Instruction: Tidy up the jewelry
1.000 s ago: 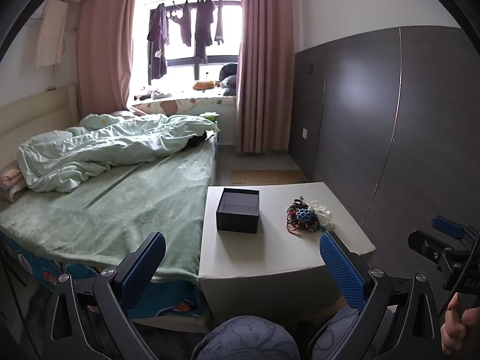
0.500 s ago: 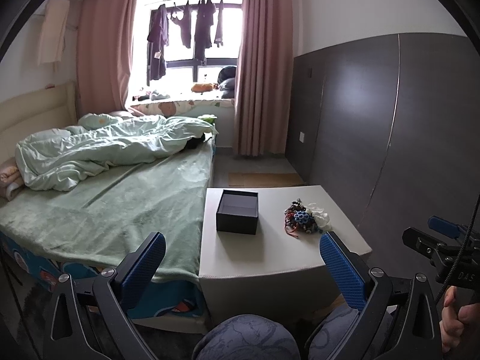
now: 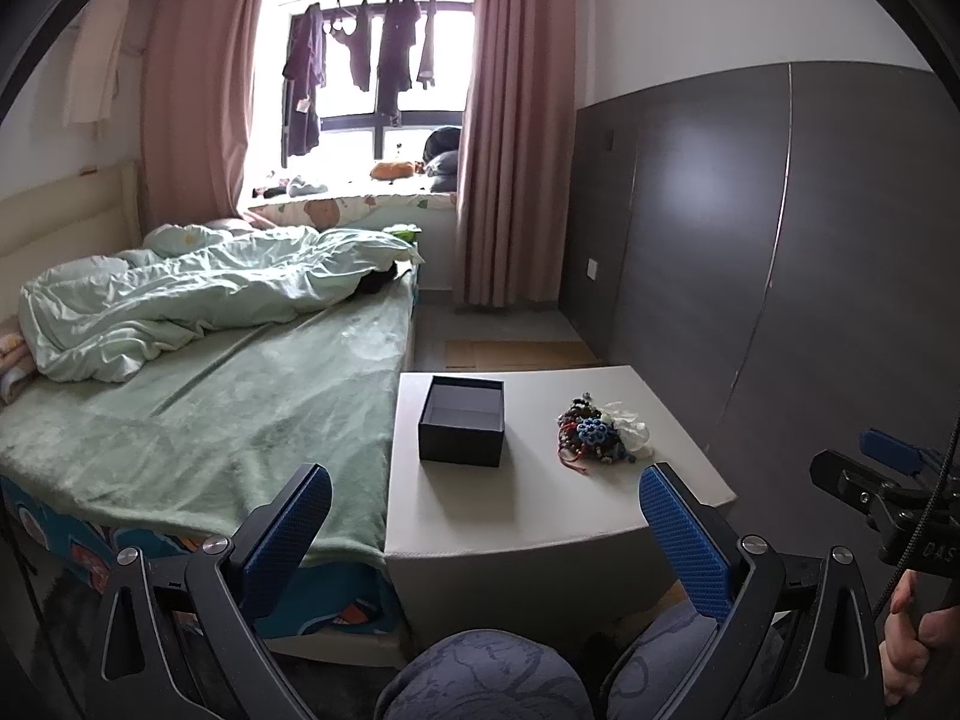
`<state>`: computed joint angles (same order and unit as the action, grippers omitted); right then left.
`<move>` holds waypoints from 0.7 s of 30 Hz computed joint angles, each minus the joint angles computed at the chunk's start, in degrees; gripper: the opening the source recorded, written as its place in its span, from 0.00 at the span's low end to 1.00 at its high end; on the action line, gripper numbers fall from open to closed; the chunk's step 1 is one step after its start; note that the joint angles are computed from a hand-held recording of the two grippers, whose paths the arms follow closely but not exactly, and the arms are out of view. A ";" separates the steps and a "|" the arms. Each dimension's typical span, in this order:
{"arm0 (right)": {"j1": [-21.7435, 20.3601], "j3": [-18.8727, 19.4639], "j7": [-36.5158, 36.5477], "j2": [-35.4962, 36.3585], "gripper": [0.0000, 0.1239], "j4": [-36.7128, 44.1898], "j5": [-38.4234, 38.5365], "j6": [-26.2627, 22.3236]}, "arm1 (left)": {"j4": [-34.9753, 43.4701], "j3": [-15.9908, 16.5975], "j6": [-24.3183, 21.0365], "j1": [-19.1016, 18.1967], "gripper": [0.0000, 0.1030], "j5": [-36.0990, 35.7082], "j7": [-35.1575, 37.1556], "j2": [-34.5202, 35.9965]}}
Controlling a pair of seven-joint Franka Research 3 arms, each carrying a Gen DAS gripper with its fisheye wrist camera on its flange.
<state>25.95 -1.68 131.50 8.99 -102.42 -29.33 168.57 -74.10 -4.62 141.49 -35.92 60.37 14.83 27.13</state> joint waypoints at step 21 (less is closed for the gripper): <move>0.09 -0.29 0.57 -0.04 0.83 -0.42 -0.66 0.45 | -1.12 -0.09 0.21 0.19 1.00 0.44 -0.73 -0.59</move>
<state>26.04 -1.97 132.07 8.95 -102.85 -30.00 169.02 -75.22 -4.70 141.70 -35.73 60.81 14.11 26.54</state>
